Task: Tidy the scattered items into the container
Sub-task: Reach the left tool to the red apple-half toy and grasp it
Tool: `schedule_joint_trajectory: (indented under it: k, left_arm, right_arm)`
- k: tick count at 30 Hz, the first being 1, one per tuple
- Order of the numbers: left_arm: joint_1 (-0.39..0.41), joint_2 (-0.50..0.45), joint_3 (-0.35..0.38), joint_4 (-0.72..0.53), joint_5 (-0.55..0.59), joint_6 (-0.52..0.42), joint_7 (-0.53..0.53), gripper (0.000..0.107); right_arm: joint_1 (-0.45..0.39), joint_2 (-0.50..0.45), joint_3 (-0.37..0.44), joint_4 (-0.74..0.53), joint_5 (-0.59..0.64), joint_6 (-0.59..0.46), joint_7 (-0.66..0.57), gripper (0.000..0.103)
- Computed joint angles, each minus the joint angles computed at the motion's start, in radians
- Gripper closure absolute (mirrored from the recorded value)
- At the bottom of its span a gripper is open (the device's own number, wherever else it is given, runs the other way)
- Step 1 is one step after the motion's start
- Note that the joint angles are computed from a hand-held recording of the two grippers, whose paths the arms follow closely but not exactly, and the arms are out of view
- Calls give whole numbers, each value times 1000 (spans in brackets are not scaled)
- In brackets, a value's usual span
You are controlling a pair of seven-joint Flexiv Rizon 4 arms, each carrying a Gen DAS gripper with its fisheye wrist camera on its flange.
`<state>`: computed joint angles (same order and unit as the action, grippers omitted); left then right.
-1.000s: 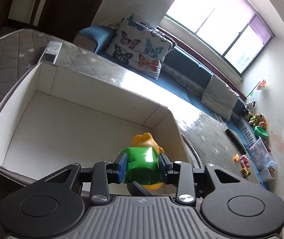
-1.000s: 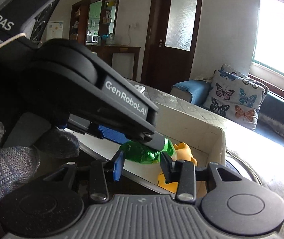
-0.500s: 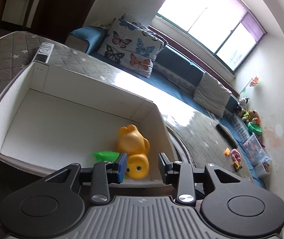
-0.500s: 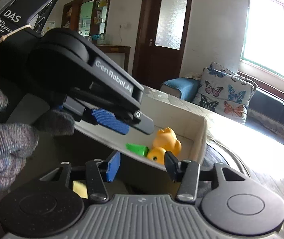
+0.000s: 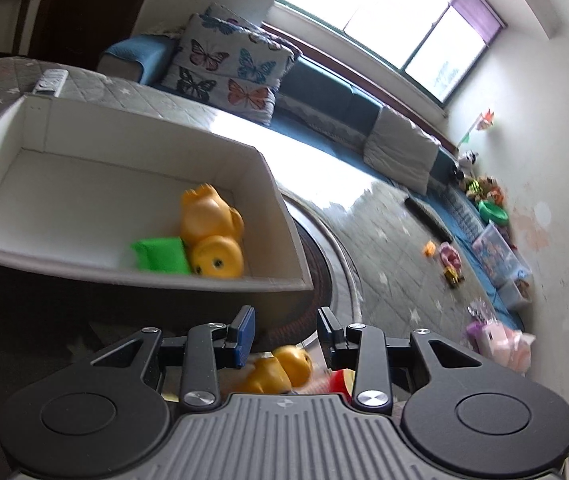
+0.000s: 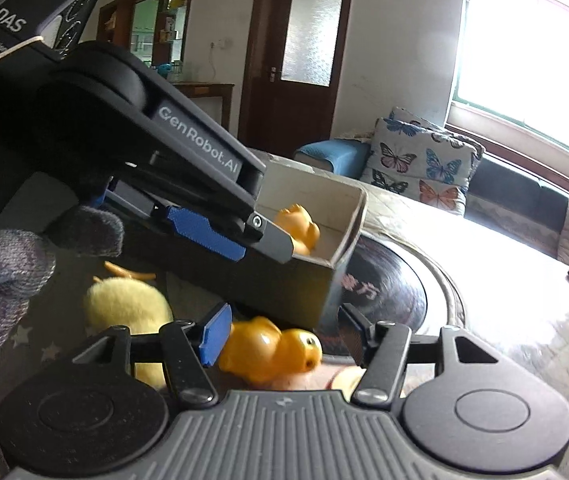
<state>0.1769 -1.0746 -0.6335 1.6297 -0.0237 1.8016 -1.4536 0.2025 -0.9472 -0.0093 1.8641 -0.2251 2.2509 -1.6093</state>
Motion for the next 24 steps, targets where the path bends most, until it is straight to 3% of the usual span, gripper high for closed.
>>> schedule_joint_trajectory:
  k: [14, 24]
  left_arm:
    - [-19, -10, -28, 14, -28, -78, 66, 70]
    - [-55, -24, -28, -14, -98, -143, 135, 70]
  right_arm:
    - [26, 10, -31, 61, 117, 14, 8, 26]
    - [10, -16, -38, 41, 138, -3, 35, 26]
